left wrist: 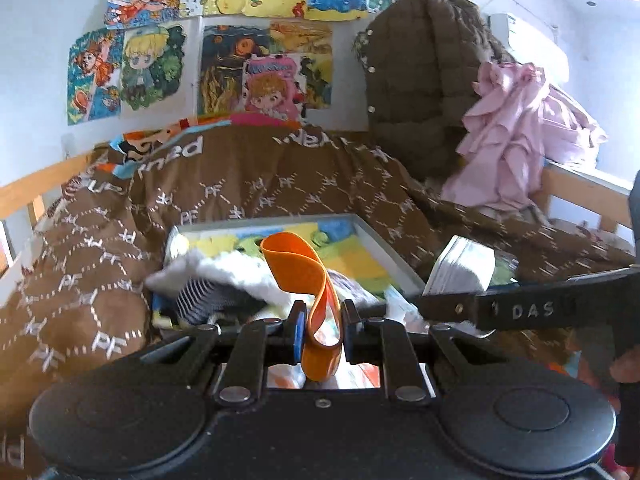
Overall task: Organize soft objects
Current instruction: 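Carry the orange strap and grey mask over the grey tray with both tools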
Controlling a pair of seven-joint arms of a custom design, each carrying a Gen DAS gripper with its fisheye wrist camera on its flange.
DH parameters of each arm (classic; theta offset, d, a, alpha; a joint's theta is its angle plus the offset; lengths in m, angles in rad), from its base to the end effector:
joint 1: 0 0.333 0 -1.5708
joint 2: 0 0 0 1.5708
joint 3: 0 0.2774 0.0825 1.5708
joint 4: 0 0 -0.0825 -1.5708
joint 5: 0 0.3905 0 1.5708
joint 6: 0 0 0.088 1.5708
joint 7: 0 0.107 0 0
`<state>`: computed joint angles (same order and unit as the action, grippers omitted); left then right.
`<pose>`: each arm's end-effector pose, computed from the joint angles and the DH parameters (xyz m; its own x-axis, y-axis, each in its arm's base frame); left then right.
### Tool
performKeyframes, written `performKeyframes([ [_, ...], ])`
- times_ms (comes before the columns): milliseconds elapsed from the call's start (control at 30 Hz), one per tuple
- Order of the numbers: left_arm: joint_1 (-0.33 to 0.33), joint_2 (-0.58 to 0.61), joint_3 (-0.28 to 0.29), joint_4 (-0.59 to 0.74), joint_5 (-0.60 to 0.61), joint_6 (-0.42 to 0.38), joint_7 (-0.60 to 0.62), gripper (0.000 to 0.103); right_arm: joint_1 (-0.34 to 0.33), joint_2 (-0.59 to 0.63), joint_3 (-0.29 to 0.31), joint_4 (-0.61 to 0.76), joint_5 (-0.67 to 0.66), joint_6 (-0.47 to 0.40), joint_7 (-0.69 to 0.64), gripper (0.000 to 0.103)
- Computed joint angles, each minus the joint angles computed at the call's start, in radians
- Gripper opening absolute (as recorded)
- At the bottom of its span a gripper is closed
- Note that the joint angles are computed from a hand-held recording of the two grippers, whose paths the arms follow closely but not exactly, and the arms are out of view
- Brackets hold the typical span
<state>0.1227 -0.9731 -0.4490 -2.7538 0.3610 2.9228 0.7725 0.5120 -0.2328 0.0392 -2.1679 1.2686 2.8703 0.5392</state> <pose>0.3428 -0.1561 0.5469 0.1153 -0.9933 0.0076 -0.3859 -0.0518 -0.9211 0.4830 0.2355 0.5308 0.6029 -0.7386 -0.3015 -0.5126 -0.0690 -0.8558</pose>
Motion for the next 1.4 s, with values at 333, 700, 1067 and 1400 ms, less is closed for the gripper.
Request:
performKeyframes([
  [333, 0.422, 0.187, -0.190, 0.143, 0.025, 0.285, -0.040, 0.019, -0.060, 0.312, 0.083, 0.346, 0.101, 0.058, -0.127, 0.064],
  [700, 0.627, 0.341, -0.294, 0.181, -0.131, 0.403, 0.028, 0.019, -0.094, 0.591, 0.163, 0.622, -0.210, 0.079, 0.159, 0.064],
  [1067, 0.694, 0.455, -0.367, 0.184, -0.292, 0.525, 0.122, 0.020, -0.136, 0.682, 0.225, 0.688, -0.441, 0.074, 0.333, 0.065],
  [1400, 0.567, 0.553, -0.243, 0.184, -0.410, 0.504, 0.192, 0.022, -0.187, 0.705, 0.296, 0.684, -0.596, 0.100, 0.445, 0.069],
])
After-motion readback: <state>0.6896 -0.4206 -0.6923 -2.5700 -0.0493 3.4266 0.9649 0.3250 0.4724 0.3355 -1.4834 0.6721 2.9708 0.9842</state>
